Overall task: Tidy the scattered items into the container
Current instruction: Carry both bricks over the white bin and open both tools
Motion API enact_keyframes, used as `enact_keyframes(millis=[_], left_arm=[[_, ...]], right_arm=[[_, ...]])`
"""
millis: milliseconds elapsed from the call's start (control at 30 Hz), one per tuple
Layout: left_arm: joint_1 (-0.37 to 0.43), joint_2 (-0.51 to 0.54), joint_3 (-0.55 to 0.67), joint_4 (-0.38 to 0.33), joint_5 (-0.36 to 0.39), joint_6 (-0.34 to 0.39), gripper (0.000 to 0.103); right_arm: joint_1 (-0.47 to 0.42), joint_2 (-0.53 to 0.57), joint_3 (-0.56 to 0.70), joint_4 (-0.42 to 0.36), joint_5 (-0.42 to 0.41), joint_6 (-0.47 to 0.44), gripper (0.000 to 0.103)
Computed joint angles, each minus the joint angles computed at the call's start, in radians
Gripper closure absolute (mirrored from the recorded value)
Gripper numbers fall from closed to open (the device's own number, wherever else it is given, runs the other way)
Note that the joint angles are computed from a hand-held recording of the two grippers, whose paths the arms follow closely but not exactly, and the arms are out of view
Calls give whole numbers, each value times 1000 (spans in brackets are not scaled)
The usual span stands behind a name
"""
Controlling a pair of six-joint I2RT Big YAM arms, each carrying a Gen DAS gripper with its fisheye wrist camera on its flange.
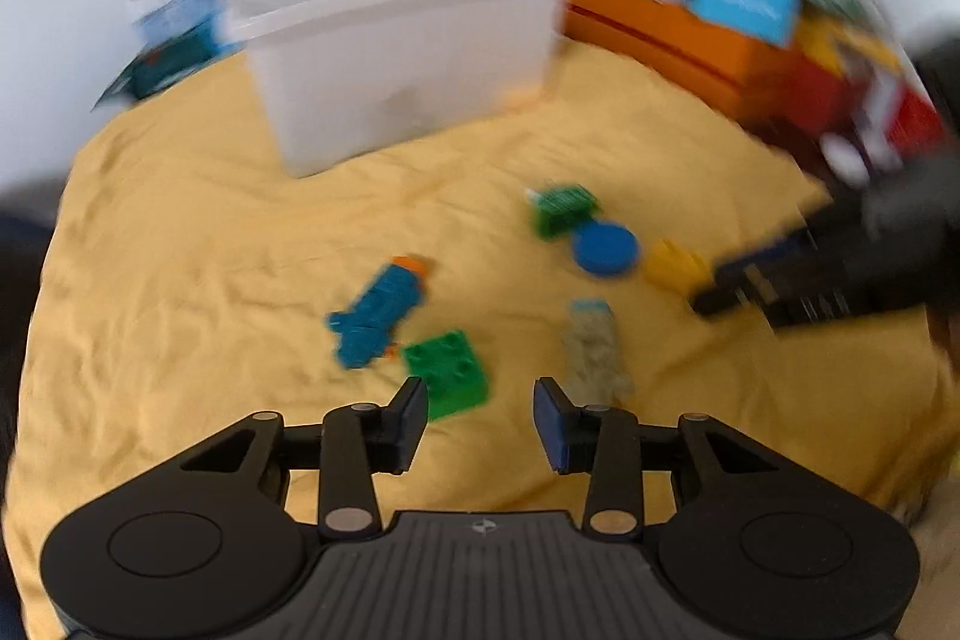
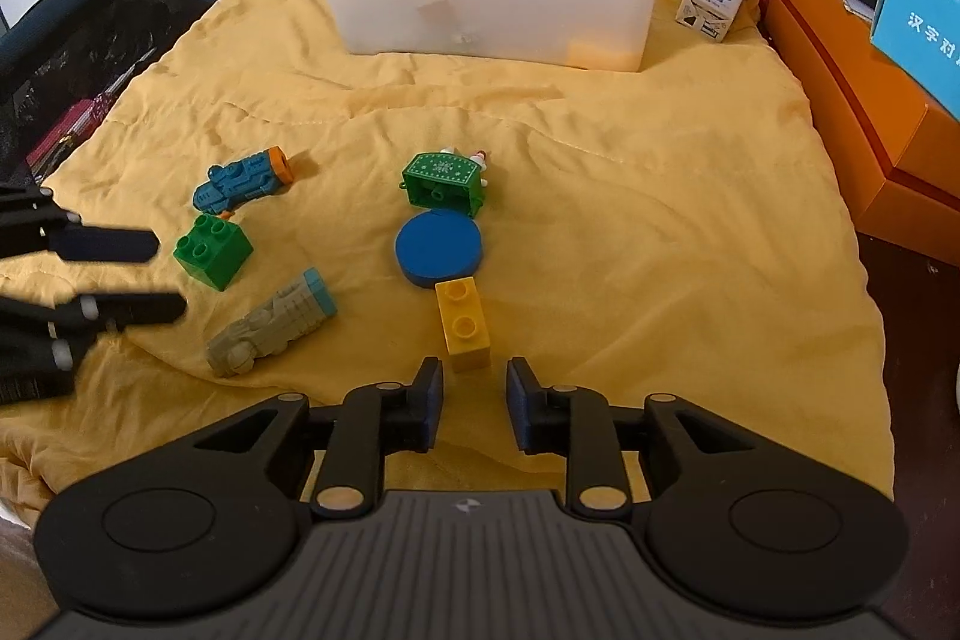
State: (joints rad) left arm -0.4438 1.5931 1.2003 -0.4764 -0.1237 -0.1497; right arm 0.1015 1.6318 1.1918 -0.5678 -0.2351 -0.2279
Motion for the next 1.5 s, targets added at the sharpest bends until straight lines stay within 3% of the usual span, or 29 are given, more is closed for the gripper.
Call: enact_keyframes(millis=[100,233,267,300,333,367,400,467,567,700,800,900,1033,1067,1100,1133,1200,1300,1400,1500], left_arm=[[32,31,29,-13,34,-108,56],[28,92,78,-54,16,-88,58],[32,101,84,-62,40,-96,66],[34,103,81,-60,49,-108,66],[36,100,79,-56,52,-107,67],[38,98,79,-59,57,-103,67],[41,93,79,-59,65,-101,67],[49,71,85,-57,85,-96,67],[65,47,124,-34,113,-67,67],[92,74,258,9,109,-7,67],[117,148,412,21,96,26,67],[130,285,637,-73,29,71,67],[150,448,869,-188,28,70,67],[151,480,914,-223,34,78,65],[151,489,922,-236,40,75,60],[152,475,894,-219,51,75,55],[146,422,795,-129,47,111,41],[137,326,651,-37,30,134,40],[137,232,525,1,103,81,30],[121,151,383,4,113,38,29]], right_arm=[[-2,5,5,1,-6,4,76],[5,8,2,39,-7,-5,65],[8,11,1,53,-2,-13,64],[11,17,2,59,5,-17,64],[12,25,6,60,5,-19,65],[11,31,11,53,5,-24,79],[10,34,15,45,3,-31,86],[5,24,24,23,-10,-43,86],[5,-13,42,53,-24,-71,86],[9,12,169,83,-61,-41,86],[23,67,292,132,-39,-21,86],[38,164,452,129,18,1,86],[45,327,693,-6,62,59,85],[47,350,717,-18,79,50,76],[49,369,736,-36,96,44,65],[50,381,747,-53,102,46,65],[38,337,658,28,69,69,66],[22,276,570,93,24,98,66],[8,204,469,148,-24,95,61],[-4,148,374,125,-58,56,61]])
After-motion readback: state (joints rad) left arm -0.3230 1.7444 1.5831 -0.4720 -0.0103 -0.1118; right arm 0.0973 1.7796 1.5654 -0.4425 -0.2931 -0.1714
